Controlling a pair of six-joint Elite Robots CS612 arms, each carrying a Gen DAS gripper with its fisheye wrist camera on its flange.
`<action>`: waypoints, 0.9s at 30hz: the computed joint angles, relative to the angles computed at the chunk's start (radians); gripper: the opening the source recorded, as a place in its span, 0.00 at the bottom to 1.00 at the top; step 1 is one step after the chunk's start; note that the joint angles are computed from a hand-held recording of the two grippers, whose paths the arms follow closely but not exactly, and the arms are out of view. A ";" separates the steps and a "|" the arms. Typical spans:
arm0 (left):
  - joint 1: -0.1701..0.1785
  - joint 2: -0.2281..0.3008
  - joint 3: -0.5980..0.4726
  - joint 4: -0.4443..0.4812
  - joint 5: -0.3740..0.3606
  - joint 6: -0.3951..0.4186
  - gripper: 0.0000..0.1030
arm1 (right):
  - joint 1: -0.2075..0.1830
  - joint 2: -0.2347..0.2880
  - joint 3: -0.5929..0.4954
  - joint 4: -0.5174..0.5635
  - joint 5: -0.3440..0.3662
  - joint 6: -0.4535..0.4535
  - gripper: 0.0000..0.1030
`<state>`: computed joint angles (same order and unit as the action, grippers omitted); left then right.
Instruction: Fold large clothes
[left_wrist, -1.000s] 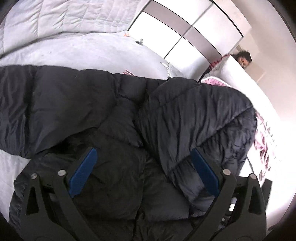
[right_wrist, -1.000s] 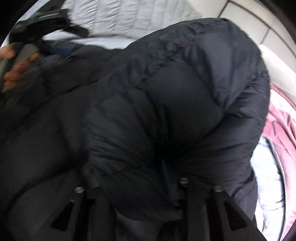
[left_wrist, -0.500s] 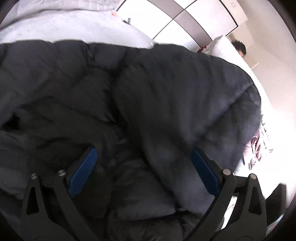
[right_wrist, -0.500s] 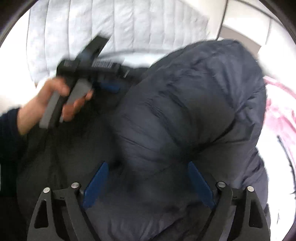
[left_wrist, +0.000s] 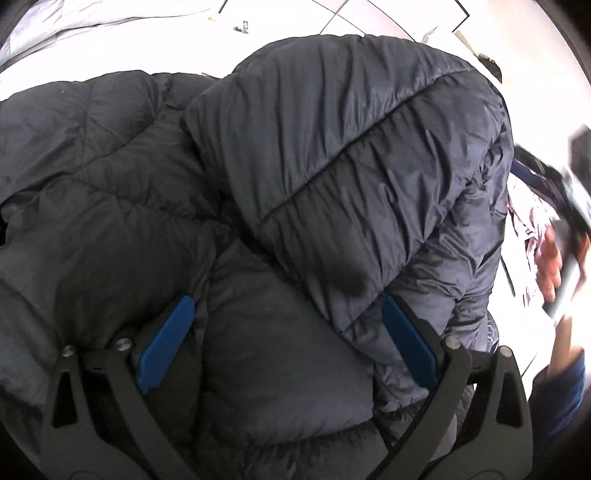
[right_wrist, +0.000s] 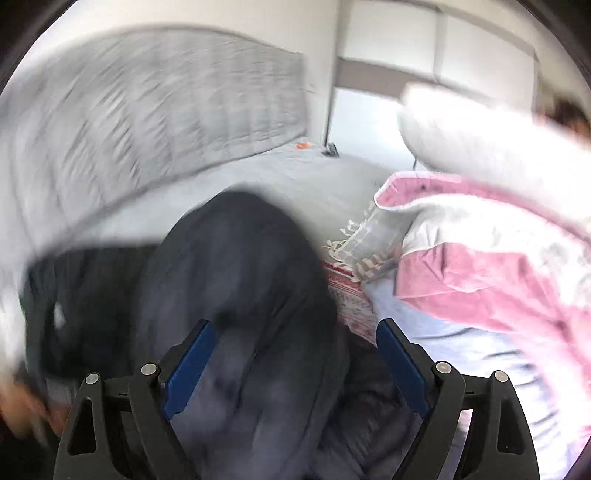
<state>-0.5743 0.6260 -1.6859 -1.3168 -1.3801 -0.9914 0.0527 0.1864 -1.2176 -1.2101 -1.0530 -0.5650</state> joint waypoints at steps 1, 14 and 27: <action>0.001 -0.002 0.002 0.000 -0.001 0.000 0.98 | 0.010 -0.021 0.050 0.013 -0.005 0.004 0.88; 0.010 -0.005 -0.020 0.050 -0.027 0.000 0.98 | 0.119 0.062 -0.034 -0.347 -0.332 -0.086 0.08; 0.037 -0.117 0.163 0.055 -0.116 0.009 0.98 | 0.052 0.133 -0.197 -0.320 -0.040 0.041 0.08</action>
<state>-0.5371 0.5091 -1.5233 -1.2619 -1.4964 -0.9826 0.1043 0.3199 -1.4142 -1.5297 -1.0926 -0.5243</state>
